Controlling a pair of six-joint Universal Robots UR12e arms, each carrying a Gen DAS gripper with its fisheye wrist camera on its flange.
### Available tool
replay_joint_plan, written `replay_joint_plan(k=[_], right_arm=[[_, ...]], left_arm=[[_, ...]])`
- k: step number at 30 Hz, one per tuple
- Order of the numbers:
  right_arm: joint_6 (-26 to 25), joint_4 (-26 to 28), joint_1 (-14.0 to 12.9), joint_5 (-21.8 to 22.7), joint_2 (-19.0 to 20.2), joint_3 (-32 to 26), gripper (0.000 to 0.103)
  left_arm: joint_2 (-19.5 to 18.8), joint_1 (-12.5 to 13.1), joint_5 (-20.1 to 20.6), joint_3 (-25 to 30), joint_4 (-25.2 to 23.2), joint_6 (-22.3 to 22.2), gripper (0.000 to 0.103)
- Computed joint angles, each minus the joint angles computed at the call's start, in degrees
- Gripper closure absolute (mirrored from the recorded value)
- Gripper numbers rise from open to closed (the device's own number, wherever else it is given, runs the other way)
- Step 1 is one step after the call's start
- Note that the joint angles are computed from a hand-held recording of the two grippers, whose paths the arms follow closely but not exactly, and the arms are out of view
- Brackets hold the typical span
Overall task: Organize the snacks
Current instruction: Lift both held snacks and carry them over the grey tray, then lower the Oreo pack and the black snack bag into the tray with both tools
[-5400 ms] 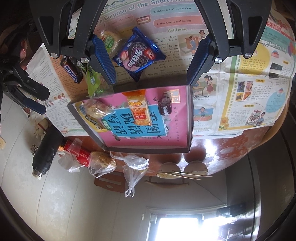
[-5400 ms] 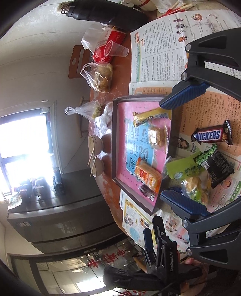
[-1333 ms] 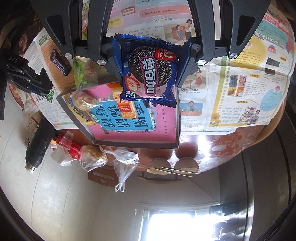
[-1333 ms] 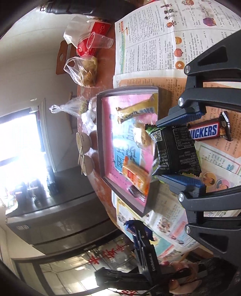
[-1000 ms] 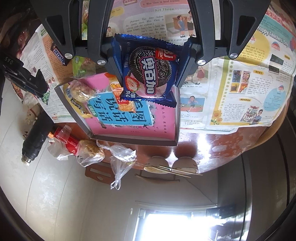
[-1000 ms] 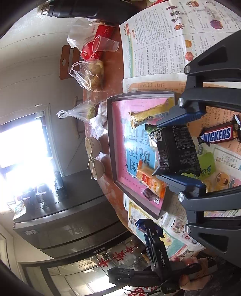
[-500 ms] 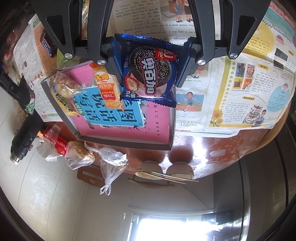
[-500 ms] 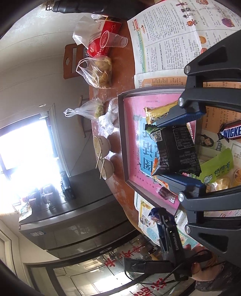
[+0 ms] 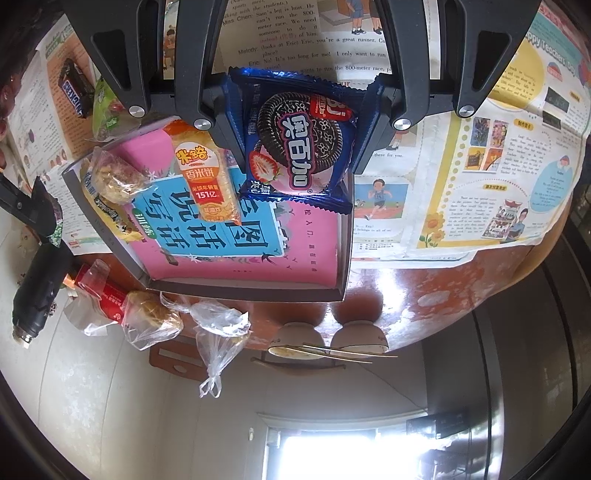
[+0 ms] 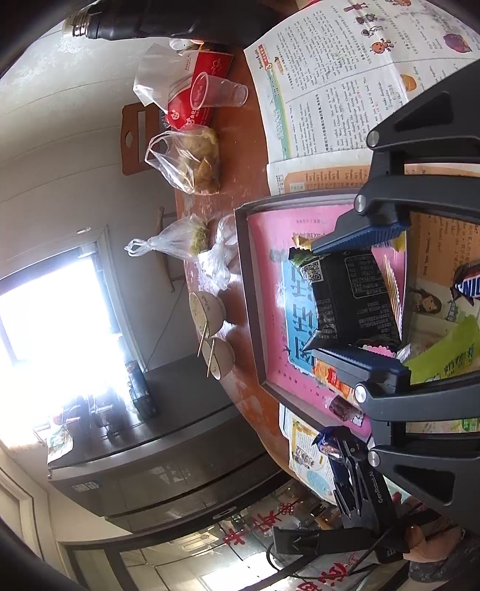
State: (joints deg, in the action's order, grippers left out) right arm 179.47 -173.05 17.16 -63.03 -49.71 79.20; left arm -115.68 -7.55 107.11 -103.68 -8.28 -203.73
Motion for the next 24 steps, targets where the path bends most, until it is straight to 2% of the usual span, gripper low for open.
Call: replay_joint_plan(k=[10,19,24], right_arm=[[0.8,2.1,0.2,-0.7,1.2,-1.3,0.054],[-1.2,6.3,0.9,-2.5,1.7,-2.3,0.054],[-1.4,7.6,1.2,-2.0,2.2,-2.8,0.054]], left_arm=[[-0.7,-0.2,0.8,0.6,0.3,0.5,0.05],[-0.8,-0.1,0.5,0.4,1.3,0.6,0.05],[-0.9,-0.1,0.6,0.4,1.5,0.8,0.05]])
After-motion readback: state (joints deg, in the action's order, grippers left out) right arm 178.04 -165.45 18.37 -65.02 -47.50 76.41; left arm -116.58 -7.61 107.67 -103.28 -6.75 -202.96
